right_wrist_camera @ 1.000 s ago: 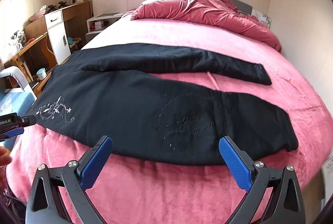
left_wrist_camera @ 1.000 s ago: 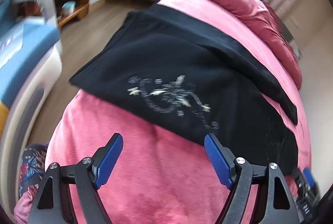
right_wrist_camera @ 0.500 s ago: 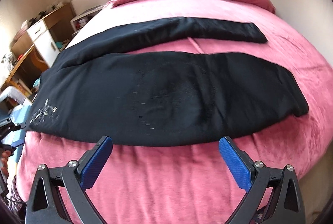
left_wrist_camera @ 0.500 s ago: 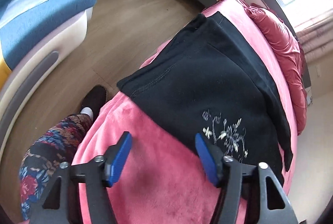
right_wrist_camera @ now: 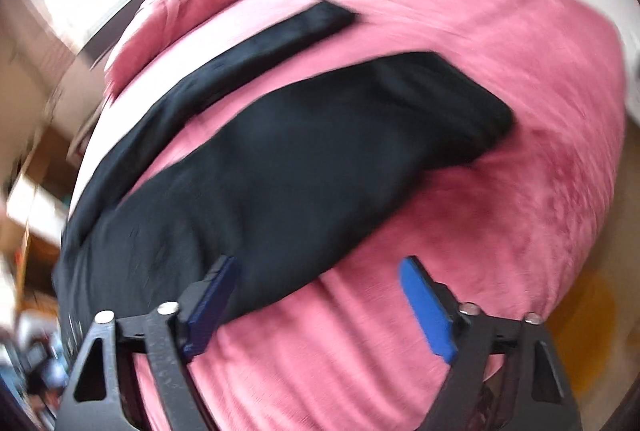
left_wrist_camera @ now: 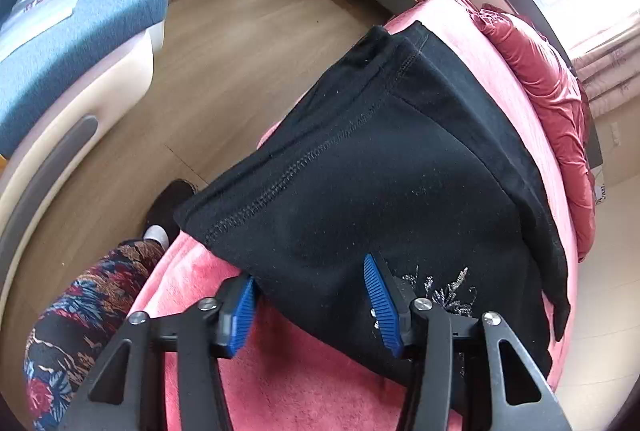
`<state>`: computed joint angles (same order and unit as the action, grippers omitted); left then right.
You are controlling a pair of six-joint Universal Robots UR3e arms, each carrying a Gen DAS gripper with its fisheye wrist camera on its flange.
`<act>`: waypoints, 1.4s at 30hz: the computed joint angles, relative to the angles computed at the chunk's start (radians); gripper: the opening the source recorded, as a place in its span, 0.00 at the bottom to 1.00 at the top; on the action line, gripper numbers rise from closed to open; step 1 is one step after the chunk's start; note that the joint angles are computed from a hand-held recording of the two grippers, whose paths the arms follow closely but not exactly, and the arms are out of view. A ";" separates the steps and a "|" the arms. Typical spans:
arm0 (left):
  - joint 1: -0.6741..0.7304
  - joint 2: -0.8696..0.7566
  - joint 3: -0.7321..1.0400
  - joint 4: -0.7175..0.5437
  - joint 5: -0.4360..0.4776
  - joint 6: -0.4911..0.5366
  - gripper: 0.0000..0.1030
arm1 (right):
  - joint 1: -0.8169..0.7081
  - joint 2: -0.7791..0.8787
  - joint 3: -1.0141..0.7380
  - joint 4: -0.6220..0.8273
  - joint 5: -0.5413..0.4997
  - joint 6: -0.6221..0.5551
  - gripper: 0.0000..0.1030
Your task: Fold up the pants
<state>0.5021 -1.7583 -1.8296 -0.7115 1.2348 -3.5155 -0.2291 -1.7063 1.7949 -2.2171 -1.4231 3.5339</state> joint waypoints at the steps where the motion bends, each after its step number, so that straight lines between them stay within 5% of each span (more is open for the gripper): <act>1: -0.002 0.004 0.000 -0.003 0.011 0.002 0.34 | -0.035 -0.004 0.017 -0.011 0.021 0.001 0.67; 7: 0.007 0.012 0.006 -0.013 0.026 0.024 0.15 | -0.218 0.064 0.058 -0.081 0.124 0.061 0.51; 11: -0.025 0.030 0.035 -0.031 0.078 0.041 0.13 | -0.239 0.140 0.018 -0.115 0.152 0.095 0.45; 18: -0.026 0.095 0.031 -0.051 0.081 0.078 0.11 | -0.190 0.250 -0.160 -0.073 0.074 0.047 0.13; 33: -0.003 0.287 -0.082 -0.111 0.047 0.138 0.06 | -0.201 0.172 -0.238 0.021 -0.013 -0.075 0.10; 42: -0.025 0.355 -0.157 -0.230 0.084 0.218 0.06 | -0.279 0.054 -0.110 0.073 -0.051 -0.150 0.10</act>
<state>0.4773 -1.4036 -1.9865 -0.9414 1.3191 -3.2974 -0.5085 -1.6520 1.6852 -2.1440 -1.4741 3.3842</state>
